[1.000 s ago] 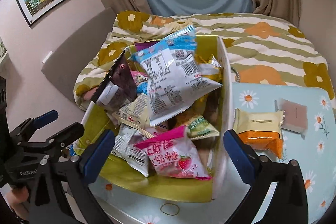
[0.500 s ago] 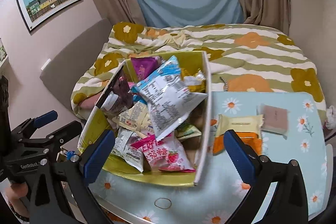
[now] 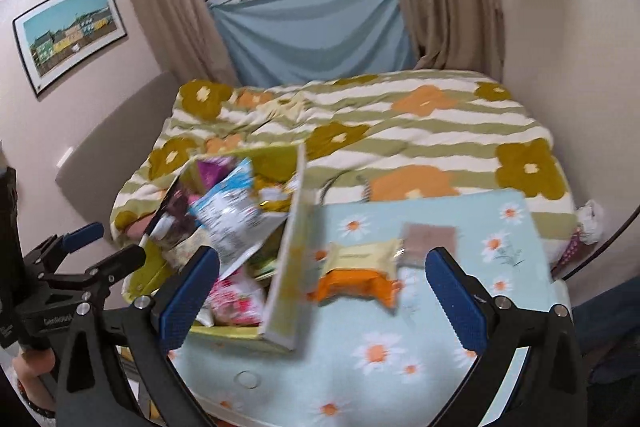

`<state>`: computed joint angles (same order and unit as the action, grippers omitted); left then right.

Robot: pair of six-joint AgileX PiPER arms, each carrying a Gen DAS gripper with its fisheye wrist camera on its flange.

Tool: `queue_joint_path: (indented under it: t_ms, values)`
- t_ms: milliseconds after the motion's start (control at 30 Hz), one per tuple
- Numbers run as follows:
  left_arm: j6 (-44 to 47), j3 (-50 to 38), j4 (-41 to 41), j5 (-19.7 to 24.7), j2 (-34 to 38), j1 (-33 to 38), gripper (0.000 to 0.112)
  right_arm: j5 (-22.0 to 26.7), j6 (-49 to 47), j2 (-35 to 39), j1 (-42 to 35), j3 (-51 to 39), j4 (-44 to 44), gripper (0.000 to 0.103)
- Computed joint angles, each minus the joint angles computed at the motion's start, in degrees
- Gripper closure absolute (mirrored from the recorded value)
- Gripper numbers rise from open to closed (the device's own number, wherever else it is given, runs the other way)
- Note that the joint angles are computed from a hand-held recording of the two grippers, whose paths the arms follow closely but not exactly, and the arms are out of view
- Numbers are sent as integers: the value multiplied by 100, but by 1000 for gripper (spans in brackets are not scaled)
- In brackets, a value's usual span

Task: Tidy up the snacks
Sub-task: 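Move both tools back over the last two snacks on the table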

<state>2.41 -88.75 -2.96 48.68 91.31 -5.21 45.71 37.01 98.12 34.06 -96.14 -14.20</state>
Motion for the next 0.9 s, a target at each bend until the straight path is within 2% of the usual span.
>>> queue_joint_path:
  t_ms: [133,467,633,900]
  values:
    - [-929,-404,721,144,368,-788,9,-25,-742,-237,-541,201,383,0]
    - [-2580,-1772,1772,949,1749,-2048,9,-126,-3609,-104,-2141,445,2641,0]
    - [-3015,-2646,1993,1372,2635,-2316,9,173,-5218,434,-2840,161,3758,0]
    - [-3455,-3932,2230,1857,4019,-2427,9,902,-7223,1729,-3386,-821,4632,0]
